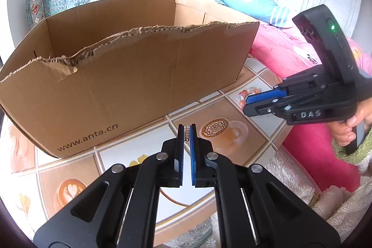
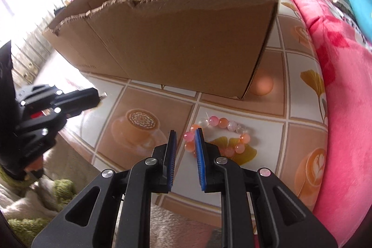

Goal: Organize jewelry
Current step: 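Close the right gripper on the bead bracelet and lift it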

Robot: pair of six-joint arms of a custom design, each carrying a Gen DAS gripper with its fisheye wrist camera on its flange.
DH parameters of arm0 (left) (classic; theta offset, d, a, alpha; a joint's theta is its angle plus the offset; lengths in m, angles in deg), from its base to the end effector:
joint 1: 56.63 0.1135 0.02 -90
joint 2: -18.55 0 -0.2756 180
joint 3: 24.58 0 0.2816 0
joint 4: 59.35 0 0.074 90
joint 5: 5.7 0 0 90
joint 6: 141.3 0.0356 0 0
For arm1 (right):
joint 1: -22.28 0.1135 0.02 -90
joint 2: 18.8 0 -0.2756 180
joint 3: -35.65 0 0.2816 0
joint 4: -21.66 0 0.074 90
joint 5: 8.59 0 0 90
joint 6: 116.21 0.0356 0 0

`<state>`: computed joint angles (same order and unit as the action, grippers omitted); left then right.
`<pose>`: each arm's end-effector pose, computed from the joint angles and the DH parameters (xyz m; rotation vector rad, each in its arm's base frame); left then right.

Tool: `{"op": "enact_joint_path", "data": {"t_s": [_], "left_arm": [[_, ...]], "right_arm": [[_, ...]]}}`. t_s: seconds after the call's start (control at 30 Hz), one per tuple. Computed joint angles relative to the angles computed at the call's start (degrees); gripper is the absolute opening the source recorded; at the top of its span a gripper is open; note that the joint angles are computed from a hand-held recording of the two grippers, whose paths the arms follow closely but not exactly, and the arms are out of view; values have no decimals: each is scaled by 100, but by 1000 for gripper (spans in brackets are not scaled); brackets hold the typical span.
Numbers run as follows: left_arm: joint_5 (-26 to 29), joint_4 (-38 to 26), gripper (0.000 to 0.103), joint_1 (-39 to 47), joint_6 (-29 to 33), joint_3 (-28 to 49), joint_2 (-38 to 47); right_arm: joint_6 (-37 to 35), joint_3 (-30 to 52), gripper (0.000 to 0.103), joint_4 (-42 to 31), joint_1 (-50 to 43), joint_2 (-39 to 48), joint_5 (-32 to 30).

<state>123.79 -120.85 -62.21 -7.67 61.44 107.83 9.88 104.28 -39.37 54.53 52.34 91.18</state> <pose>0.3371 -0.0557 0.2813 1.1921 2.1331 -0.6488 0.2238 0.1341 0.2643 0.1426 2.6579 0.1632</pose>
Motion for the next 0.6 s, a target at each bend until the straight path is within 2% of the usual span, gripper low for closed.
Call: {"op": "enact_joint_path", "data": {"t_s": [0.33,0.4,0.5,0.6], "left_arm": [[-35,64,4,-73,-32,-97,-8],[-37,103,4,-89,-51,-120,-20],[-17,136,4,-84,-97,-147,-44],[23,112,4,-62,-117,-142,-102]], "right_arm": [[-28,129,17,-84,162,252,351],[5,96,12,-52,158,223,364],[73,-82,10,197,-99,54,81],[321,-567,10,699,-668,-461,-649]]}}
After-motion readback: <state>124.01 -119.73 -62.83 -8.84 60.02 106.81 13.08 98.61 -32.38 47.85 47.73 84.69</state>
